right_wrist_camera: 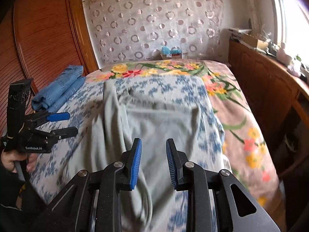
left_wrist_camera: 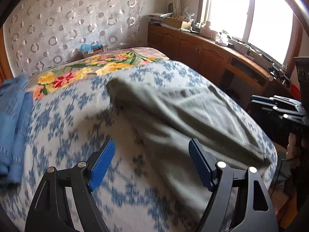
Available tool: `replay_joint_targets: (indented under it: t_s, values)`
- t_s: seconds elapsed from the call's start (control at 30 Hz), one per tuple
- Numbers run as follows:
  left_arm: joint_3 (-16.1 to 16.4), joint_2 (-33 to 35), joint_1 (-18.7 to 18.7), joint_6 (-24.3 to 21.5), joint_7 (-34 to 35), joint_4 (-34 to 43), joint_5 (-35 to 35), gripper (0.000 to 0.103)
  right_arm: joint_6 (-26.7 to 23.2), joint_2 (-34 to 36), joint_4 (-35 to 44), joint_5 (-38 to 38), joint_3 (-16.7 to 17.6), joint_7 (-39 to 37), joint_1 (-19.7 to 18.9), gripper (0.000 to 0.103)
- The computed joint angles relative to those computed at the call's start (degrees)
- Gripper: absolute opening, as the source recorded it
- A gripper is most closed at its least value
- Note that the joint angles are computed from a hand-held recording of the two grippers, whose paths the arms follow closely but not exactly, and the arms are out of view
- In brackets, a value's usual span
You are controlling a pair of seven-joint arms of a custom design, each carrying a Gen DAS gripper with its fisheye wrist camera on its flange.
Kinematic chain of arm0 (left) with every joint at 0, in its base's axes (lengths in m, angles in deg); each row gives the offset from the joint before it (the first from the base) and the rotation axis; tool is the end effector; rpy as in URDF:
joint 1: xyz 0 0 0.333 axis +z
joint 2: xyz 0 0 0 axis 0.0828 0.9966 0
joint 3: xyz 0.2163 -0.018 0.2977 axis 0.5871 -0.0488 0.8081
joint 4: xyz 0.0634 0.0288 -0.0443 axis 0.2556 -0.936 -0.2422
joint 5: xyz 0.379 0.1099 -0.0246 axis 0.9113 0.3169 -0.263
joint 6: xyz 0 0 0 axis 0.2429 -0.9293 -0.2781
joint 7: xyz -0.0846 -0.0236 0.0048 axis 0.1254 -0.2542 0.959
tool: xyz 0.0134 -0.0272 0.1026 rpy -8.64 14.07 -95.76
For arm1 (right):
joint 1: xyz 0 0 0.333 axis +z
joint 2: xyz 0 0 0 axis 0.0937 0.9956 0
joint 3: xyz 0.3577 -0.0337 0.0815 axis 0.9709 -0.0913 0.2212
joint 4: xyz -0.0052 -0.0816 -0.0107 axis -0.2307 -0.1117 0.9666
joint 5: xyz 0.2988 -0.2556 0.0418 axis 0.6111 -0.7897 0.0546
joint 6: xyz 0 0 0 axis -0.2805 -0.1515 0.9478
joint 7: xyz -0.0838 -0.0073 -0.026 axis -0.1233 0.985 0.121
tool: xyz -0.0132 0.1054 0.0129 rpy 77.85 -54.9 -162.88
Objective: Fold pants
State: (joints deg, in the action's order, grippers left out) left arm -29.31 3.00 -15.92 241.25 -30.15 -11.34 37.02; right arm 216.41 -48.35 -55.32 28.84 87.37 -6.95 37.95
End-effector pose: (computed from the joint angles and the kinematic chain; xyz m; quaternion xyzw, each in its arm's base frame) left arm 0.7115 -0.3596 0.3990 -0.6104 0.6930 -0.3136 0.2211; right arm 0.6105 0.3904 0.4140 -0.7630 0.4745 -0.1658 0.4065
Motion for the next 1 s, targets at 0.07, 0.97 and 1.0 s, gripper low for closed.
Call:
replay_joint_targets:
  t_s: [0.07, 0.97, 1.0]
  values:
    - [-1.38, 2.43, 0.93, -1.28, 3.03, 4.62, -1.3, 0.079, -1.07, 1.64, 2.5, -0.88, -1.18, 0.19, 0.77, 0.027]
    - [-3.38, 7.09, 2.95, -5.17, 16.59, 10.06, -11.92, 0.003, -19.18, 15.57, 27.19, -10.08, -0.64, 1.19, -1.31, 0.027]
    - [-3.66, 6.95, 3.31, -4.91, 16.41, 9.56, -12.01, 0.003, -20.96, 16.57, 29.16, -10.29, 0.02, 0.51, -1.71, 0.027]
